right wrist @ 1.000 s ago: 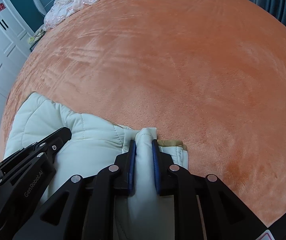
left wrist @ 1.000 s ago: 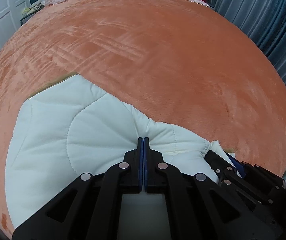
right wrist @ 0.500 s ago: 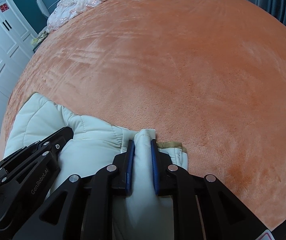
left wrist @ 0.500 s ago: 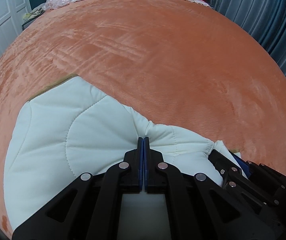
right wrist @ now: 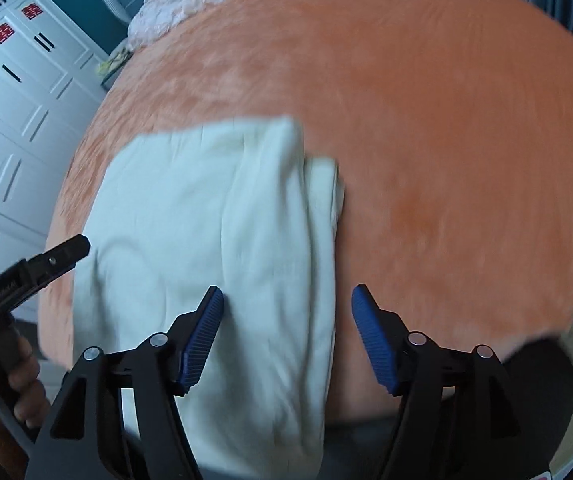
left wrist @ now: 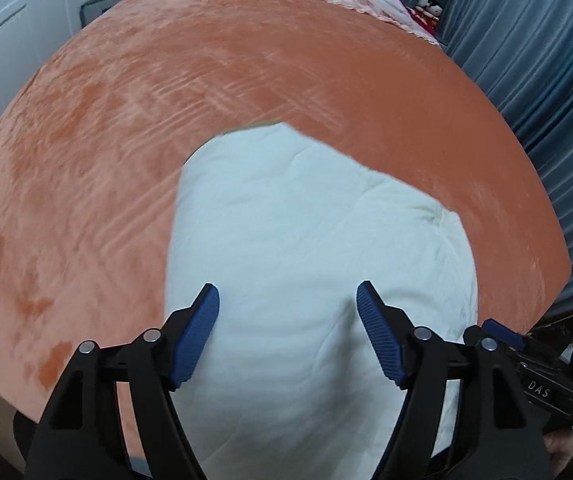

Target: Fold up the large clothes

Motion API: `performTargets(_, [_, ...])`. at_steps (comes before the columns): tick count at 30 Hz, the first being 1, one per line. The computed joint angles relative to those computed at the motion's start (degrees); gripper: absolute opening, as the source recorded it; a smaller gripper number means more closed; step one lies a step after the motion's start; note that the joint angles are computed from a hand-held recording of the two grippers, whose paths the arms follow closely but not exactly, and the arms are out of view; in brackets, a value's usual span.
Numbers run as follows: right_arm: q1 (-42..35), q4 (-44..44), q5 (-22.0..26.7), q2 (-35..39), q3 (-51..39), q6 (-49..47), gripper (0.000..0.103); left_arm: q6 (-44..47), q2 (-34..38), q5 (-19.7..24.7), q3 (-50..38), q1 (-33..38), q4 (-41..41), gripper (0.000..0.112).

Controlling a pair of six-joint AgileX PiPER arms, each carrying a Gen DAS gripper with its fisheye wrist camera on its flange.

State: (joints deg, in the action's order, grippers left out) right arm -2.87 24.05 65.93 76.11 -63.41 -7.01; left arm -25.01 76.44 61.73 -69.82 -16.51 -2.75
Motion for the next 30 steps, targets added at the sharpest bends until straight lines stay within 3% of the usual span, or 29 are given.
performTargets(2, [-1.1, 1.5, 1.6, -2.3, 3.4, -1.1, 0.071, 3.4, -4.4, 0.7, 5.4, 4.9, -5.9, 0.074])
performTargets(7, [-4.0, 7.2, 1.4, -4.5, 11.1, -4.3, 0.083, 13.4, -12.2, 0.1, 19.7, 15.8, -18.6, 0.097])
performTargets(11, [-8.4, 16.7, 0.5, -1.4, 16.0, -9.9, 0.088, 28.3, -13.5, -0.8, 31.0, 29.7, -37.1, 0.098])
performTargets(14, [-10.7, 24.5, -0.3, 1.6, 19.7, -14.7, 0.093, 32.8, -12.8, -3.0, 34.5, 31.9, -43.1, 0.098])
performTargets(17, [-10.6, 28.8, -1.9, 2.5, 21.7, -17.1, 0.093, 30.7, -12.6, -5.5, 33.2, 27.9, -41.4, 0.098])
performTargets(18, [-9.9, 28.8, -2.3, 2.3, 21.4, -17.2, 0.079, 29.0, -12.2, -5.9, 32.1, 26.1, -40.3, 0.096])
performTargets(20, [-8.1, 28.4, -2.5, 1.6, 19.8, -16.3, 0.066, 20.5, -13.2, -7.3, 28.7, 20.5, -33.3, 0.089])
performTargets(21, [-6.5, 26.4, -3.0, 0.8, 18.2, -14.4, 0.055, 16.1, -13.4, -7.6, 26.4, 17.2, -29.0, 0.083])
performTargets(24, [-2.1, 18.7, -2.9, -2.2, 11.6, -8.8, 0.038, 5.1, -14.3, -6.6, 19.0, 7.8, -16.6, 0.061])
performTargets(27, [2.0, 12.8, -2.7, -5.2, 4.5, -4.4, 0.03, -1.0, -13.8, -3.3, 10.2, 2.0, -7.9, 0.051])
performTargets(30, [4.8, 9.7, -2.4, -6.3, -3.3, -2.4, 0.029, -5.2, -12.7, -0.6, 1.2, -3.7, 0.9, 0.046])
